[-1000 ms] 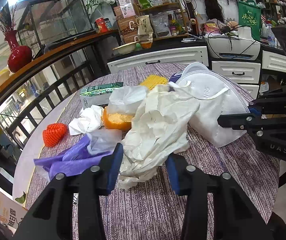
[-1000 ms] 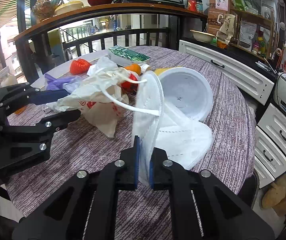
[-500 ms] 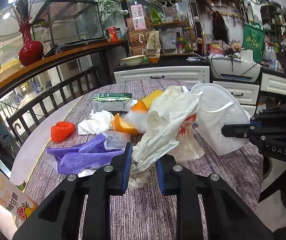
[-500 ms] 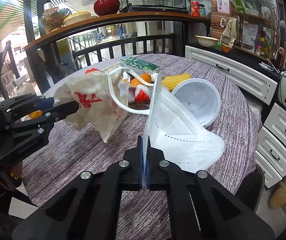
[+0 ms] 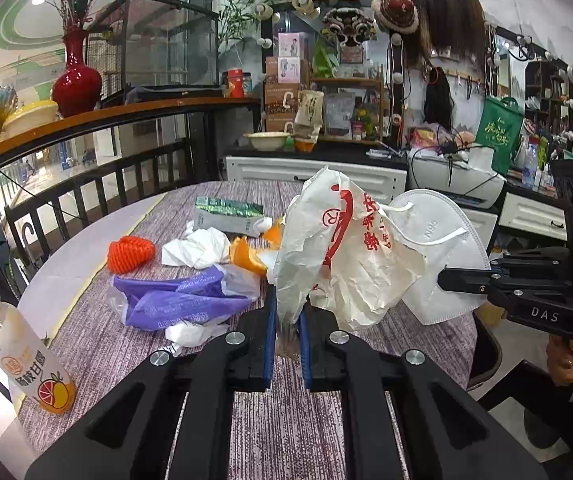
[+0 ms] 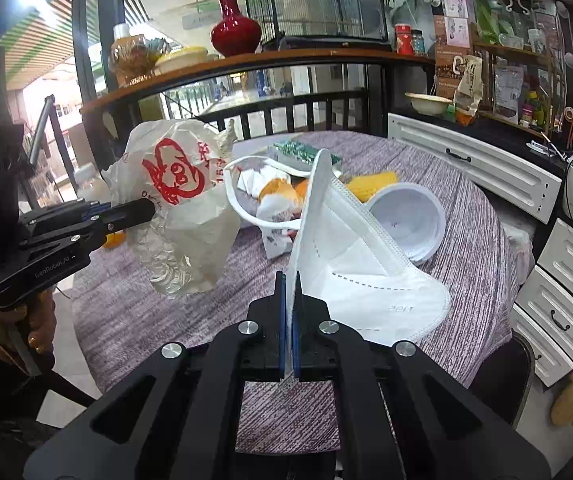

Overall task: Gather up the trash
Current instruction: 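Carry the mask and bag with both grippers over the black trash bin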

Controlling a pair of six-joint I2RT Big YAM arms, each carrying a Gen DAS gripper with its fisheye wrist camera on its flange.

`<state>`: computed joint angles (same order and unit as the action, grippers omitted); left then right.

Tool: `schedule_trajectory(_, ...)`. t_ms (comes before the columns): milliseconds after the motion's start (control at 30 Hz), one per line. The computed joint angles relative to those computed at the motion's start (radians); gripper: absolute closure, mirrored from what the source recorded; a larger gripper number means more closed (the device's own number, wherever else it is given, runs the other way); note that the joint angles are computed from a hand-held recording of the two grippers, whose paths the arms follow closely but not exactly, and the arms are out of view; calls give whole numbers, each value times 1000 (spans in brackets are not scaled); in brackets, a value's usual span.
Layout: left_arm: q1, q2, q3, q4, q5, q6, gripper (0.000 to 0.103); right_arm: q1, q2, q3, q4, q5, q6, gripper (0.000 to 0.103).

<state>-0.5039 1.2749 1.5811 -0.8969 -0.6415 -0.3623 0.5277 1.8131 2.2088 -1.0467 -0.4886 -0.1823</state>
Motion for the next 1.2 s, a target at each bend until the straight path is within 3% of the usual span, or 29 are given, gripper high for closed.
schedule_trajectory(200,-22,-3,26,47,-11,38,92,-28,-41,-29,77,-23,49,100)
schedule_trajectory(267,-31,7,39,63,-20,59,92,-36,-59,-47,120,14,60,100)
schedule_trajectory(400,-31,42,74,75,15,72,92,-76,-52,-23,143,39,112,100)
schedule_trajectory(533,-42,83,110,96,42,106,92,-124,-21,18,137,124,154,100)
schedule_trajectory(700,-57,164,199,93,98,137,92,-210,117,177,-11,184,246,100)
schedule_trajectory(767,-61,199,235,85,137,131,92,-243,219,304,-137,150,288,100)
schedule_trajectory(833,-63,243,283,64,182,122,92,-268,282,345,-192,128,346,100)
schedule_trajectory(900,-70,287,331,46,205,120,92,-281,342,384,-265,96,342,100)
schedule_trajectory(1000,-76,345,388,18,267,99,92,-283,369,342,-298,74,357,100)
schedule_trajectory(1100,-89,401,442,-10,292,97,92,-283,359,261,-281,76,383,99)
schedule_trajectory(1133,-92,417,456,-19,306,94,92,-285,364,257,-290,80,384,95)
schedule_trajectory(1200,-96,444,479,-33,331,81,92,-286,371,261,-305,94,399,76)
